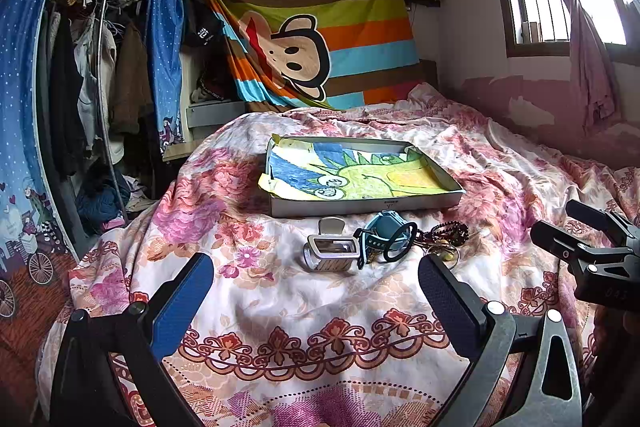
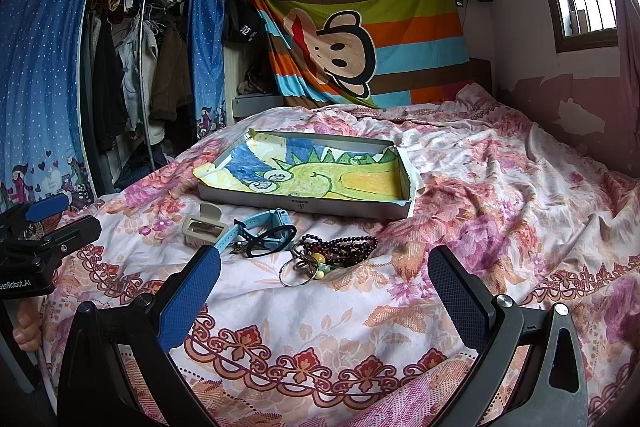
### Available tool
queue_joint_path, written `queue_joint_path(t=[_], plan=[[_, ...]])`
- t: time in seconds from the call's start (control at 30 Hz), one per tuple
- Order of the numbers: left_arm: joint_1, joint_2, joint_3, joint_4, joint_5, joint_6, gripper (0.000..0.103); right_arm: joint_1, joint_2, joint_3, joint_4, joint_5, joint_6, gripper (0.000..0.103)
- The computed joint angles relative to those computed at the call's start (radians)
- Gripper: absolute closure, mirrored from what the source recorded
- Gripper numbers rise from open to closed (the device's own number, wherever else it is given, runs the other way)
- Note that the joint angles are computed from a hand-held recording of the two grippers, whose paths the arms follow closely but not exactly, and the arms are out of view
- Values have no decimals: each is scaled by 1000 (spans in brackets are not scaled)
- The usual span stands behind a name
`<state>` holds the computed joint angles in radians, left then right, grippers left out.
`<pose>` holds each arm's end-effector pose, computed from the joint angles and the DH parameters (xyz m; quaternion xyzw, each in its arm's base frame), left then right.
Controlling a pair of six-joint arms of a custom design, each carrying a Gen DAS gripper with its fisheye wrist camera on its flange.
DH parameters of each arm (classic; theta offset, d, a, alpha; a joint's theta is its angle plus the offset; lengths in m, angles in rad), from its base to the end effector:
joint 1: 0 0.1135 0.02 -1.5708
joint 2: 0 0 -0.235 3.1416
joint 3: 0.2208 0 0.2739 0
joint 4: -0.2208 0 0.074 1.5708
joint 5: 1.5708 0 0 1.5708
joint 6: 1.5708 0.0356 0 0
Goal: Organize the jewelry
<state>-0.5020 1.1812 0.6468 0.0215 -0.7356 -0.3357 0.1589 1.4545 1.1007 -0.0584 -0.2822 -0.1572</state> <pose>0.2559 -0.1132 0.1971 -0.1139 0.8179 0.0921 0.5564 0.3572 0.0673 0.2672 -0.2064 0.8061 0.1181 0.5419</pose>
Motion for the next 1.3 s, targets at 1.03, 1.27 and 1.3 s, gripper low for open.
queue_joint_path(t=[1.03, 1.27, 1.3], plan=[[-28, 33, 13, 0, -25, -24, 0, 6, 18, 11, -29, 5, -4, 1], [-9, 43, 3, 7, -13, -25, 0, 6, 45, 49, -77, -2, -3, 1], [0, 51, 7, 0, -5, -28, 0, 4, 64, 74, -106, -20, -8, 1]])
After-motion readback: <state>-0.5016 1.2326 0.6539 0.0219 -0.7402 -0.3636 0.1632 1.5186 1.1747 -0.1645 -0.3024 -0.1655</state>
